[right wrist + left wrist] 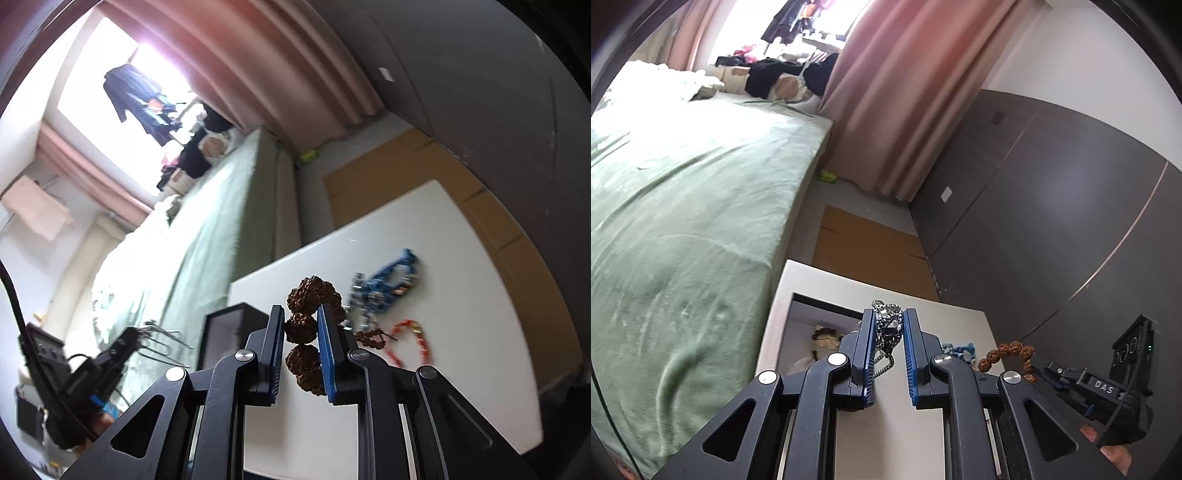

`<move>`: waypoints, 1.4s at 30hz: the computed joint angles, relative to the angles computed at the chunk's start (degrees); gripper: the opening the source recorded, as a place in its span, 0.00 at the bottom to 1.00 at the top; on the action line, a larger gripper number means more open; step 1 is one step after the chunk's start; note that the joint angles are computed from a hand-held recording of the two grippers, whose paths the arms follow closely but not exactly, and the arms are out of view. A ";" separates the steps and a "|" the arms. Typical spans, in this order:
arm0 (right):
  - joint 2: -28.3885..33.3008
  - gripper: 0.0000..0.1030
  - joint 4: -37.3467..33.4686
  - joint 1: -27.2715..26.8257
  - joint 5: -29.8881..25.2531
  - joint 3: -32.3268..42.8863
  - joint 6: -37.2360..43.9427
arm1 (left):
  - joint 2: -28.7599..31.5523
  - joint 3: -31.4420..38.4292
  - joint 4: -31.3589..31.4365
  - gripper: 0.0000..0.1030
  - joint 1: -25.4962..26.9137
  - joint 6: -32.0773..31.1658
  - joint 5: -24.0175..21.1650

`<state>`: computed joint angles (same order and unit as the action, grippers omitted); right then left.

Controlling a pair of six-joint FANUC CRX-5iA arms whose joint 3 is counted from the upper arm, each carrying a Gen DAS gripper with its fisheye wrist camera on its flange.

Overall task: Organize jewelry
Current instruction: 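Carry the silver chain into the box with the left tool while the right tool grasps the brown bead bracelet, then lower the brown bead bracelet into the box and open the right tool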

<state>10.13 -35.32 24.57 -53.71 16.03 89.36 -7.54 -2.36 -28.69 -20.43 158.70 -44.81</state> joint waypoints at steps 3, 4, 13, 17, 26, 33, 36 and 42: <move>-0.35 0.19 -0.67 1.48 0.93 0.04 1.08 | -0.57 -1.38 1.83 0.14 1.50 -0.91 0.91; -0.33 0.19 -0.88 2.01 1.20 0.12 1.28 | -0.48 -1.73 2.56 0.14 2.05 -1.33 1.20; 0.90 0.19 -1.94 5.21 2.00 1.12 2.38 | 1.07 -5.70 11.86 0.14 8.05 -8.32 4.62; 1.82 0.19 -1.56 6.32 1.90 1.97 2.26 | 2.72 -4.48 13.85 0.14 8.95 -10.09 1.06; 3.13 0.19 -4.89 7.11 1.51 3.88 5.33 | 0.82 -7.72 21.33 0.21 12.85 -12.10 0.87; 5.00 0.19 -5.55 9.45 1.56 5.56 7.39 | -2.21 -10.24 21.07 0.28 14.52 -9.23 2.94; 6.09 0.19 -5.23 10.61 1.73 6.16 7.47 | -3.14 -10.79 20.54 0.29 15.19 -8.20 2.65; 8.50 0.19 -7.06 11.86 0.95 7.84 9.02 | -4.78 -12.74 21.56 0.28 17.03 -8.37 4.35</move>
<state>18.62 -42.37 36.42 -52.76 23.87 98.38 -12.32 -15.10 -7.12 -3.40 150.33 -40.46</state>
